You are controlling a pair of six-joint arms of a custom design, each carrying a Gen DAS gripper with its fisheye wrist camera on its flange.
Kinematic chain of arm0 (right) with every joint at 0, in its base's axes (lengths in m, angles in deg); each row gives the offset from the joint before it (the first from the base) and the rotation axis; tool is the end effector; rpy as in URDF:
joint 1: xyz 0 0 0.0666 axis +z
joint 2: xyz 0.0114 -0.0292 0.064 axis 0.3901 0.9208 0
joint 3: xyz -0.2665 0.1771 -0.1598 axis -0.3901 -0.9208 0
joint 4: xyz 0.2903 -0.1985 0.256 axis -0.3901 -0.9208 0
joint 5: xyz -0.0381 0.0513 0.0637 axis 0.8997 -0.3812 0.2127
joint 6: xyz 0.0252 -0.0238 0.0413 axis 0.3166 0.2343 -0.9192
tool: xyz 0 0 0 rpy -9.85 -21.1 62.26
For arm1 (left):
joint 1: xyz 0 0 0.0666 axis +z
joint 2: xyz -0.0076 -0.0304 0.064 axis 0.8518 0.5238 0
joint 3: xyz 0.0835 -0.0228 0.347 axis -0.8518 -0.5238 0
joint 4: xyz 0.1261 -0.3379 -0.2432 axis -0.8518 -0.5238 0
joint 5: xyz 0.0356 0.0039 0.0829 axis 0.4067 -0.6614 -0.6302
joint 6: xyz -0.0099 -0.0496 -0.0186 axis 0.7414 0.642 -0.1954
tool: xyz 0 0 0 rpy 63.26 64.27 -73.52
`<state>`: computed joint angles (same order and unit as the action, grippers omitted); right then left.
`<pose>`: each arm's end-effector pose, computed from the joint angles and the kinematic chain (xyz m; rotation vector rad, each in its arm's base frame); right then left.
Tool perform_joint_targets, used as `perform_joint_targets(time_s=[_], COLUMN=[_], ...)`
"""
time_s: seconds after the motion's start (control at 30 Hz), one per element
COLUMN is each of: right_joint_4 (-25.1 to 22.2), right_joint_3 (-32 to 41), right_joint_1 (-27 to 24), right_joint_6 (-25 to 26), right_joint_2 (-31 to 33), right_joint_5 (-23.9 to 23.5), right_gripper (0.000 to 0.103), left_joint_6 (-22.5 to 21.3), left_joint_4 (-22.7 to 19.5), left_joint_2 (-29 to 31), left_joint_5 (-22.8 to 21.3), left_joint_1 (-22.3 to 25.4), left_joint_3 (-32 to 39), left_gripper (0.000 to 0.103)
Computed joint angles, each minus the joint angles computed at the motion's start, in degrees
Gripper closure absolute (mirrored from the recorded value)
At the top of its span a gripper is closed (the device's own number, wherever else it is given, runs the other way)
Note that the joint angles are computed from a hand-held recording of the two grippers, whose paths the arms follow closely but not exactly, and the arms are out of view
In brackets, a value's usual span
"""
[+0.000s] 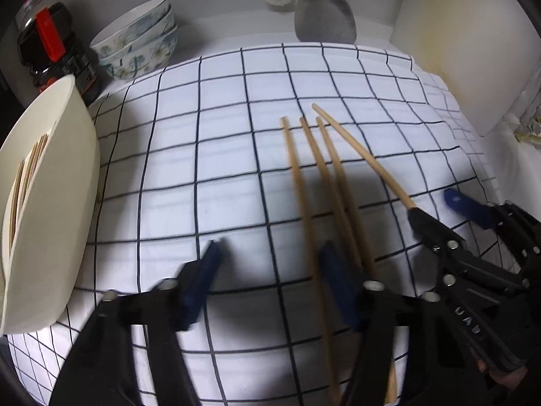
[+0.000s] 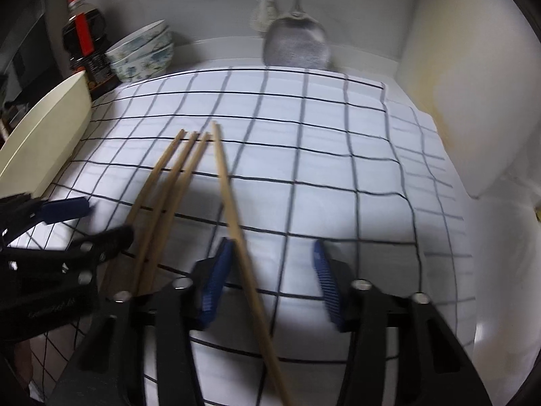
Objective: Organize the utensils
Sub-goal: 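Lower the left tool onto a chopstick and close it while the right tool grasps another, then lift and carry both held chopsticks over the cream-white bowl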
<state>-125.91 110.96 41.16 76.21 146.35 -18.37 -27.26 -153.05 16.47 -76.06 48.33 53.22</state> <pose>0.6470 0.2112 0.3529 -0.2898 2.5885 0.1126 0.6453 -0.1148 0.3627 0.2475 2.7007 -0.0344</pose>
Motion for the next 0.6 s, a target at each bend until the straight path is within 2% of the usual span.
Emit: perform_joint_targets(time_s=[0.07,0.1,0.13,0.2,0.33,0.6], right_joint_4=[-0.4,-0.5,-0.7,-1.1,-1.4,-1.0], right_joint_3=[0.5,0.7,0.8,0.8,-0.3,-2.9], right_joint_1=[0.3,0.4,0.5,0.4,-0.5,-0.5], right_joint_6=[1.0,1.3,1.3,0.7,-3.7,-9.5], right_joint_2=[0.3,0.4,0.4,0.4,-0.7,-4.9], right_joint_5=[-0.7,-0.9,-1.0,-1.7,-5.6,-7.5], right_gripper=[0.081,0.09,0.094,0.097,0.097,0.097], left_joint_6=[-0.6,-1.0,-1.0,-1.1,-1.4,-2.9], left_joint_4=[-0.5,-0.8,-1.2,-1.8,-2.5,-2.6], left_joint_2=[0.4,0.6,1.1,1.5,0.3,-4.4], left_joint_5=[0.6,1.1,1.4,2.1,3.2,6.0], left_joint_1=[0.1,0.2,-0.1,0.0,0.5,2.4], left_joint_3=[1.0,1.4,2.1,2.7,1.3,-1.6], left_gripper=[0.081,0.087,0.093,0.095,0.096,0.096])
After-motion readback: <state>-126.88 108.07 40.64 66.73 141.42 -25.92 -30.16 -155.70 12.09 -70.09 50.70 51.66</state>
